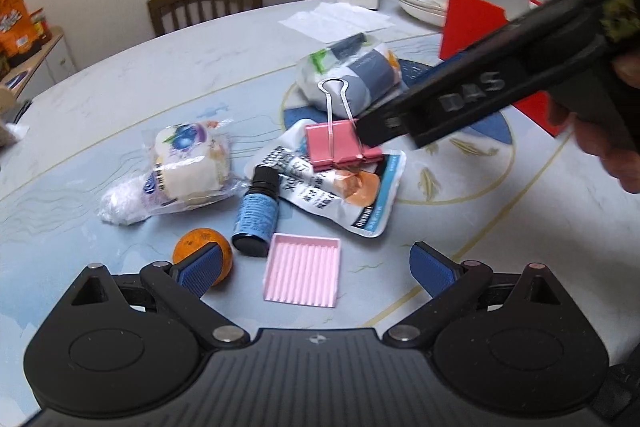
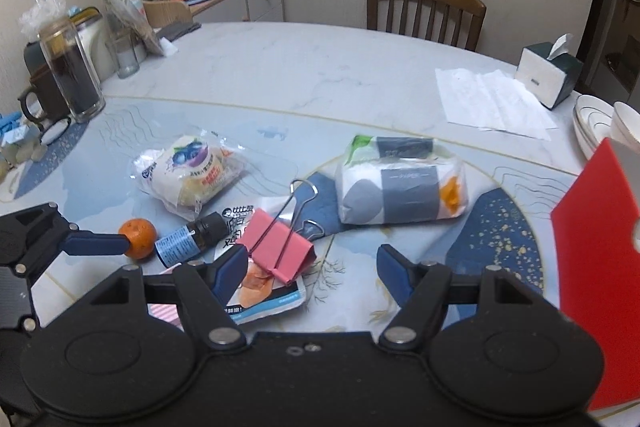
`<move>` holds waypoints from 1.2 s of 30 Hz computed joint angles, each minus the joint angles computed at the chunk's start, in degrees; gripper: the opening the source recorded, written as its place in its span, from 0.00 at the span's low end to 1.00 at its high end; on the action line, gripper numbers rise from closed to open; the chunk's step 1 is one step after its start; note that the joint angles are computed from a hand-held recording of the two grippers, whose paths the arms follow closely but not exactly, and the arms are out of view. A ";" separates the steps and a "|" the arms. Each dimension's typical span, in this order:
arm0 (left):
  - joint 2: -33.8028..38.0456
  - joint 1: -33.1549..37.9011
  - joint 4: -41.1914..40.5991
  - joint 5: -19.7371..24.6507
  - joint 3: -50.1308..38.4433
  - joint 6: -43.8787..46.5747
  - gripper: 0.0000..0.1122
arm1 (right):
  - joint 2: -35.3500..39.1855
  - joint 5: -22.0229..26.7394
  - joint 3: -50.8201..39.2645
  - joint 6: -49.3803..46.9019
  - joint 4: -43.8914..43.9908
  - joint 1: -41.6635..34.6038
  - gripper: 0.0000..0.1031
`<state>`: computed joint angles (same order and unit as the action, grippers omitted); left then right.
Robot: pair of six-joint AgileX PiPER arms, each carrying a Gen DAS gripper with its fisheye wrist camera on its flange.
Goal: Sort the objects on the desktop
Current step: 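Grasp the pink tray with left tool while right tool grasps pink binder clip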
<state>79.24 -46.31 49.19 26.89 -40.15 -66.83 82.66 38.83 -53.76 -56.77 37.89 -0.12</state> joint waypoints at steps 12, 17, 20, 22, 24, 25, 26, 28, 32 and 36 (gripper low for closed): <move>0.39 1.15 -2.39 -2.13 0.93 2.36 0.88 | 4.45 -5.80 -2.36 14.29 -8.42 8.35 0.69; 1.01 1.87 -2.47 -3.32 1.05 2.57 0.87 | 6.92 -5.93 -4.31 20.91 -12.72 10.09 0.69; 0.73 2.98 -4.16 -4.37 1.76 3.32 0.82 | 7.85 -4.76 -4.99 22.88 -13.62 9.97 0.69; 0.42 4.19 -6.74 -5.32 2.25 4.94 0.77 | 8.14 -4.24 -5.09 23.38 -14.15 9.71 0.69; 0.14 4.64 -6.93 -5.62 2.67 4.62 0.74 | 8.21 -3.21 -5.20 22.39 -13.19 8.94 0.66; 0.07 4.81 -6.94 -5.78 2.74 4.63 0.73 | 8.16 -2.80 -5.17 21.83 -12.78 8.49 0.66; -0.07 4.89 -6.87 -5.89 2.89 4.55 0.71 | 8.00 -2.59 -4.99 21.05 -12.23 8.01 0.66; -0.15 5.02 -6.96 -6.09 2.93 4.73 0.69 | 7.86 -1.97 -4.88 19.65 -11.30 7.14 0.64; -0.71 5.25 -7.73 -6.11 3.08 5.74 0.57 | 7.84 0.16 -5.40 17.51 -9.02 5.39 0.54; -1.05 6.01 -10.06 -6.14 2.74 8.14 0.44 | 7.41 0.98 -5.21 16.44 -8.37 3.97 0.54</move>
